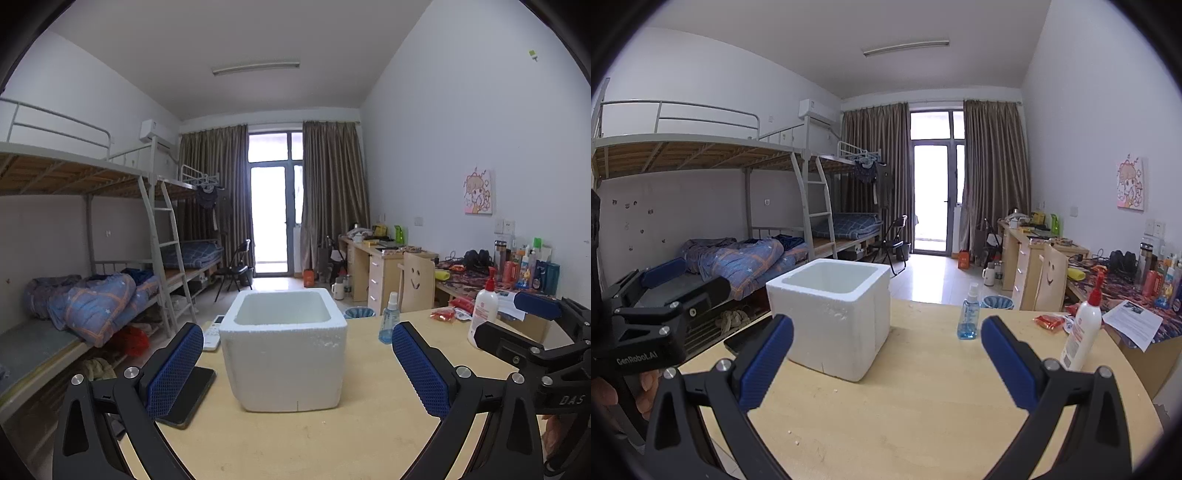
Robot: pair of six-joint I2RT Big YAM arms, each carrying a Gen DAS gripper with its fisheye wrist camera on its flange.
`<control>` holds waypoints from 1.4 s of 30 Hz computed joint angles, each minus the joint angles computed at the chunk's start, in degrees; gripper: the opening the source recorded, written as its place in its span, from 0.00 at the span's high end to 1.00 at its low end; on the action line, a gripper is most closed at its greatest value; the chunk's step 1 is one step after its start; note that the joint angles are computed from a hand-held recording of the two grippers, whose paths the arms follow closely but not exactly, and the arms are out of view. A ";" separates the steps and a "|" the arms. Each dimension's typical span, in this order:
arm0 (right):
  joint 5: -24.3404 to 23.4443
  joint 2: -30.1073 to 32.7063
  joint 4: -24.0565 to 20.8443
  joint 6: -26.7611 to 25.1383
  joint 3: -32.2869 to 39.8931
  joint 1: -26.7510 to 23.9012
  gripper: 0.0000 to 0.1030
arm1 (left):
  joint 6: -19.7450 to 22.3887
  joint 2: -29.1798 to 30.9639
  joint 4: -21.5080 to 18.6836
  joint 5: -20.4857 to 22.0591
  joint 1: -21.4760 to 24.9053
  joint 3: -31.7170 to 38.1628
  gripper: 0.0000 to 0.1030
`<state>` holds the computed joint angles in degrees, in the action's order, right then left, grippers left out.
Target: Organize soft objects
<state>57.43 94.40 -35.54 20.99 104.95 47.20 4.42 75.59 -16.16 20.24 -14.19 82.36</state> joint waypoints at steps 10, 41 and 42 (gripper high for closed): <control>3.91 -0.62 1.24 2.16 -3.82 3.16 0.00 | -0.86 -4.70 4.79 2.63 1.50 -8.89 0.01; 11.35 -2.40 7.23 3.82 -11.07 8.49 0.00 | -0.66 -11.00 8.39 6.79 3.22 -17.92 0.01; 11.35 -2.32 6.98 4.17 -11.04 8.48 0.00 | -0.63 -10.93 8.31 6.60 3.18 -17.86 0.01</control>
<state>68.78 92.08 -28.55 25.16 93.91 55.68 3.79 64.66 -7.86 26.84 -11.01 64.51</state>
